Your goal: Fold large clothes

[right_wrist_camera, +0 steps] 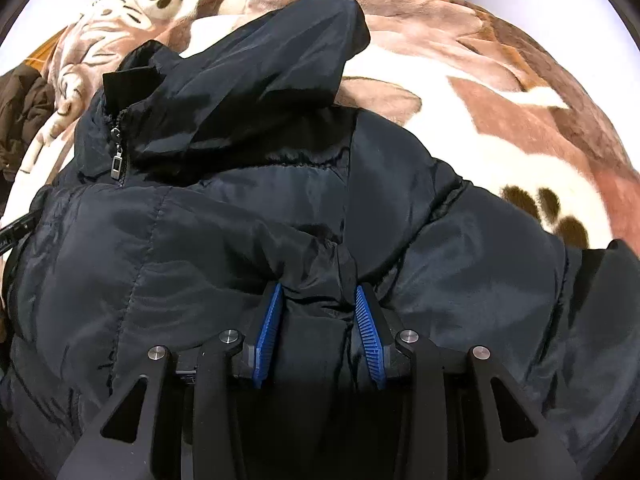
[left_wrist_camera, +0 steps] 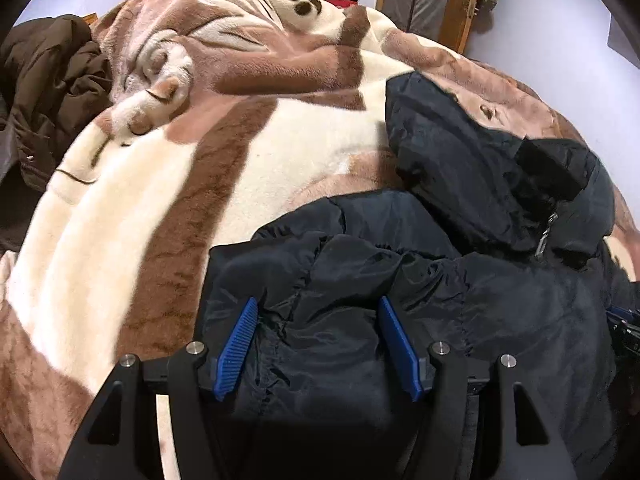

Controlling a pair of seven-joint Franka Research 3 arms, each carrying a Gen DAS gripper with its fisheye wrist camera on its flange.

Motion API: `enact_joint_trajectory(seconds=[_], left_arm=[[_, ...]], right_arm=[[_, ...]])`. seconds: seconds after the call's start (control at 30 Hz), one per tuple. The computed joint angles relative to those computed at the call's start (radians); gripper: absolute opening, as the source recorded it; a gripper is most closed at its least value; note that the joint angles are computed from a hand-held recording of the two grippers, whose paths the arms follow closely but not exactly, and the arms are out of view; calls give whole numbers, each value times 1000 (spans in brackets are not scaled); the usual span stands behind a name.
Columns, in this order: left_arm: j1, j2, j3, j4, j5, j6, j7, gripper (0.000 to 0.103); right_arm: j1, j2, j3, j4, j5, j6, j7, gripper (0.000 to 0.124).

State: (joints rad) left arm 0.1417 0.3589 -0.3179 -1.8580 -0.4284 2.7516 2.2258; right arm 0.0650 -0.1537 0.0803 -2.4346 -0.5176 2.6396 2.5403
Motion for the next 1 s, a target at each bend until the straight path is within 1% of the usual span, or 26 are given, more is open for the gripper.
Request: enact_joint_trajectory(seconds=[0.07, 0.1, 0.17, 0.23, 0.27, 0.3, 0.33, 0.37, 0.47, 0.53, 0.6, 0.7, 0.73, 0.8, 0.87, 0.97, 1.0], left_arm=[[36, -56, -29, -41, -69, -12, 51, 58], [41, -91, -30, -71, -100, -8, 74, 58], [56, -156, -39, -133, -204, 1, 161, 58], [50, -197, -30, -179, -269, 3, 216, 58], [33, -205, -17, -201, -258, 13, 214, 58], [9, -202, 3, -216, -217, 24, 190, 58], [-18, -189, 29, -222, -161, 23, 144, 58], [-40, -173, 49, -218, -131, 17, 114, 58], [-62, -144, 64, -205, -111, 29, 89, 59], [-71, -139, 71, -197, -80, 31, 56, 59], [-73, -157, 74, -204, -53, 28, 35, 58], [-64, -217, 68, -243, -95, 29, 69, 58], [-68, -242, 73, -257, -112, 26, 80, 58], [-82, -310, 86, -298, -164, 20, 118, 58], [-105, -384, 106, -343, -222, 11, 166, 58], [-154, -512, 149, -420, -317, -29, 251, 58], [-173, -555, 166, -445, -339, -48, 270, 58]], right_arm=[[-3, -56, 21, -20, -51, -18, 48, 38], [-3, -102, 32, -51, -64, -1, 69, 38], [-7, -159, 59, -91, -64, 22, 86, 38], [-16, -178, 87, -114, -60, 25, 87, 38], [-16, -168, 95, -123, -52, 26, 80, 38], [-16, -146, 96, -119, -36, 17, 66, 38], [-15, -110, 89, -102, -19, 14, 50, 38], [-15, -94, 81, -104, -12, 25, 41, 38], [-22, -71, 59, -106, -5, 67, 38, 38], [-22, -64, 48, -92, 7, 65, 14, 38], [-30, -81, 54, -89, -7, 44, 27, 38], [-55, -144, 90, -93, -77, -37, 106, 38], [-53, -183, 92, -116, -80, -47, 118, 40], [-52, -251, 95, -149, -64, -53, 120, 40], [-45, -336, 113, -185, -34, -75, 114, 40], [-25, -460, 158, -233, 25, -118, 111, 41], [-9, -510, 166, -253, 54, -133, 103, 44]])
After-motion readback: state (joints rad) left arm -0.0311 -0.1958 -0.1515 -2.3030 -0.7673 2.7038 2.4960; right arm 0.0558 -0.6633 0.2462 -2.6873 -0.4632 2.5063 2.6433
